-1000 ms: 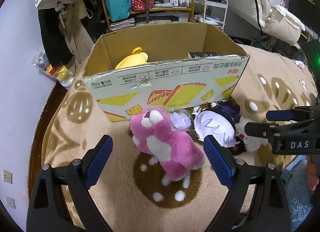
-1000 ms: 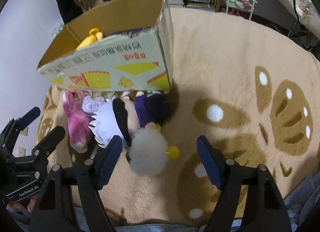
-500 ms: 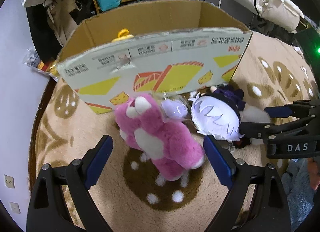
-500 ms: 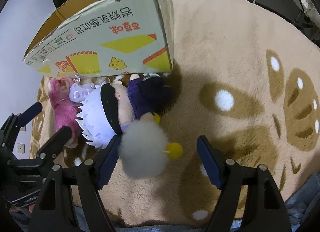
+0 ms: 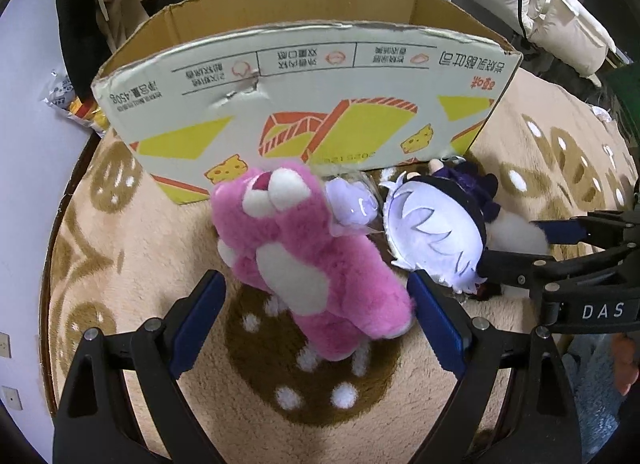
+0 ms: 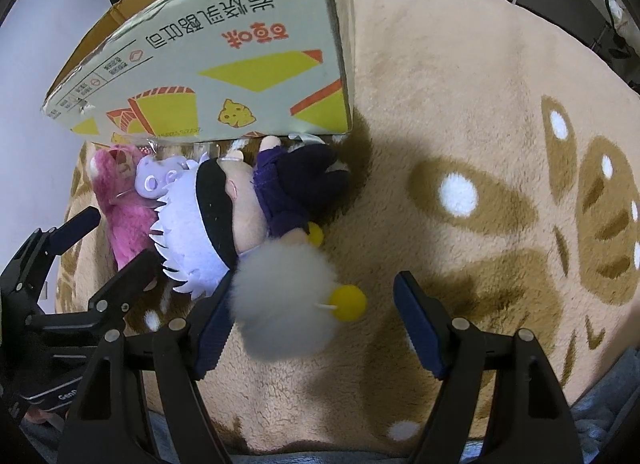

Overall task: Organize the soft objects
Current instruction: 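Lower the left tool onto the pink plush bear while the right tool lowers onto the white penguin plush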

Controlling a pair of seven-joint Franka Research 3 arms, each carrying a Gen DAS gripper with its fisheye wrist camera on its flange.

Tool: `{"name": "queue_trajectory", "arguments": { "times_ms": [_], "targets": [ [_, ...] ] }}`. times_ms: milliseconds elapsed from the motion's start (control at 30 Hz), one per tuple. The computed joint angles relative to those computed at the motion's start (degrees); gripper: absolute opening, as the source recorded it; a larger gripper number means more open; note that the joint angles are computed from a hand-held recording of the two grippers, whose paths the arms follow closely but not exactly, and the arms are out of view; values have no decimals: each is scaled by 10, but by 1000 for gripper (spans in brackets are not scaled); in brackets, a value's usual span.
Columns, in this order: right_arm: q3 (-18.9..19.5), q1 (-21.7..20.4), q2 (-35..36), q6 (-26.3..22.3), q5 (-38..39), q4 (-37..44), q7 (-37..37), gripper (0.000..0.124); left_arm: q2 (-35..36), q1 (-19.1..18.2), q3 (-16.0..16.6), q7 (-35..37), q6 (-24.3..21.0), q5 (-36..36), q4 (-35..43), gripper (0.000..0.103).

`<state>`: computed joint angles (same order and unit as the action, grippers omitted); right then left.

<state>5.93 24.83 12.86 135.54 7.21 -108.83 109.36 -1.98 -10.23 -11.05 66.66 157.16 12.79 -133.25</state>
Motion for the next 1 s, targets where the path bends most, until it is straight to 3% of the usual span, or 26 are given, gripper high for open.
{"name": "queue_trajectory", "arguments": {
  "times_ms": [200, 467, 633, 733, 1000],
  "targets": [
    [3, 1, -2, -7, 5, 5, -5, 75, 4, -1, 0, 8, -2, -12, 2, 92],
    [10, 9, 8, -18, 19, 16, -18, 58, 5, -2, 4, 73, 0, -103, -5, 89],
    [10, 22, 10, -19, 1, 17, -8, 57, 9, -6, 0, 111, -8, -143, 0, 74],
    [10, 23, 11, -16, 3, 15, -6, 55, 10, -9, -4, 106, -7, -125, 2, 68],
    [11, 22, 2, 5, 8, 8, -16, 36, -3, -9, 0, 140, -6, -175, -10, 52]
  ]
}}
